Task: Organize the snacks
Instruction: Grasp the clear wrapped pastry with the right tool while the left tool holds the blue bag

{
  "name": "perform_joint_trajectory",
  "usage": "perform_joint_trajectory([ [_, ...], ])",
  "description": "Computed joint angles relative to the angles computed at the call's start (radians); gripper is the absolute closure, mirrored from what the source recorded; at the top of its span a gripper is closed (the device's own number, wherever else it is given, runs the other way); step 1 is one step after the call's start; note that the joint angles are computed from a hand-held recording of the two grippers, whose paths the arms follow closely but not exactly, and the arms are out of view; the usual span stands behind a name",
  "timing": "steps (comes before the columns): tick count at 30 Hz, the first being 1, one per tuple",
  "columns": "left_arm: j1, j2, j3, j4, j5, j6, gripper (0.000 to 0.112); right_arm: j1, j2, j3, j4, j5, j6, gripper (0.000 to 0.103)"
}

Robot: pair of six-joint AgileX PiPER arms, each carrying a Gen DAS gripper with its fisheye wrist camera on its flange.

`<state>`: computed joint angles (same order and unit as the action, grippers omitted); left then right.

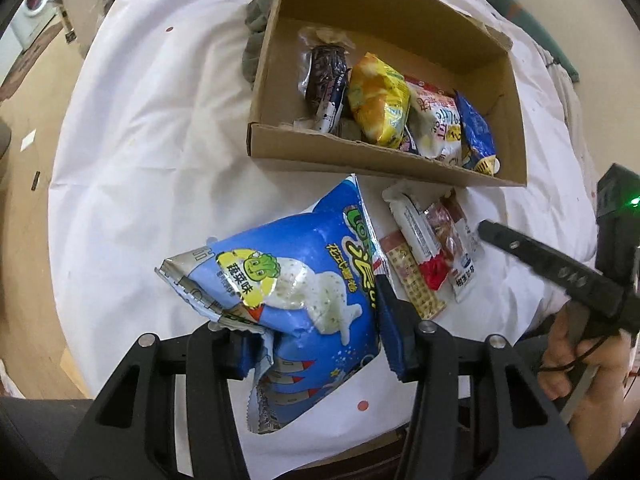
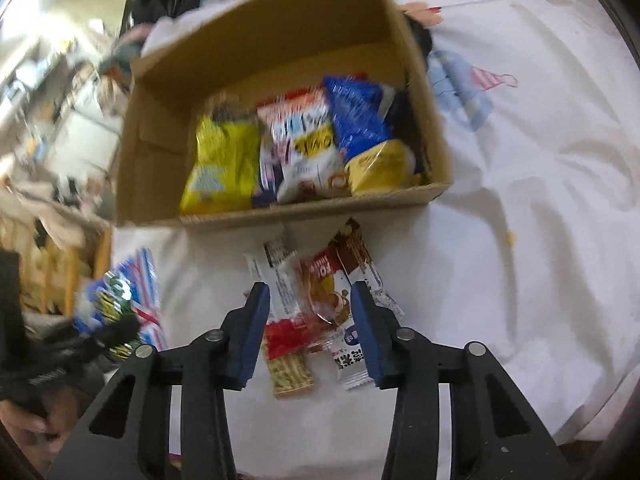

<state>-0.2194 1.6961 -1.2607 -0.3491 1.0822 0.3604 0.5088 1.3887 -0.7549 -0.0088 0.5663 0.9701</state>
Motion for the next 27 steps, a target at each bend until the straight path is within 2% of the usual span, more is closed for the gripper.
perform_joint_trajectory([
  [2,-0.002,-0.006,0.004,0.008,-0.015,-0.001,0.066,0.020,0.052,-0.033,-0.052,0.035,0.032,0.059],
  [6,-0.008,-0.016,0.009,0.009,-0.028,0.001,0.066,0.043,0.153,-0.091,-0.057,0.067,-0.018,0.062],
  [8,-0.007,-0.017,0.011,0.005,-0.025,0.003,0.066,0.057,0.200,-0.119,-0.074,0.097,-0.026,0.069],
  [9,-0.007,-0.018,0.011,0.002,-0.027,0.004,0.066,0.058,0.208,-0.122,-0.069,0.102,-0.035,0.079],
  [10,-0.009,-0.019,0.013,0.004,-0.033,0.001,0.066,0.059,0.208,-0.121,-0.066,0.100,-0.039,0.083],
  [17,-0.004,-0.022,0.018,0.015,-0.047,-0.017,0.066,0.059,0.095,-0.060,-0.072,0.035,-0.004,0.086],
  [27,-0.014,-0.073,0.069,0.061,-0.140,-0.050,0.066,0.057,-0.006,-0.013,-0.035,-0.001,0.008,0.086],
])
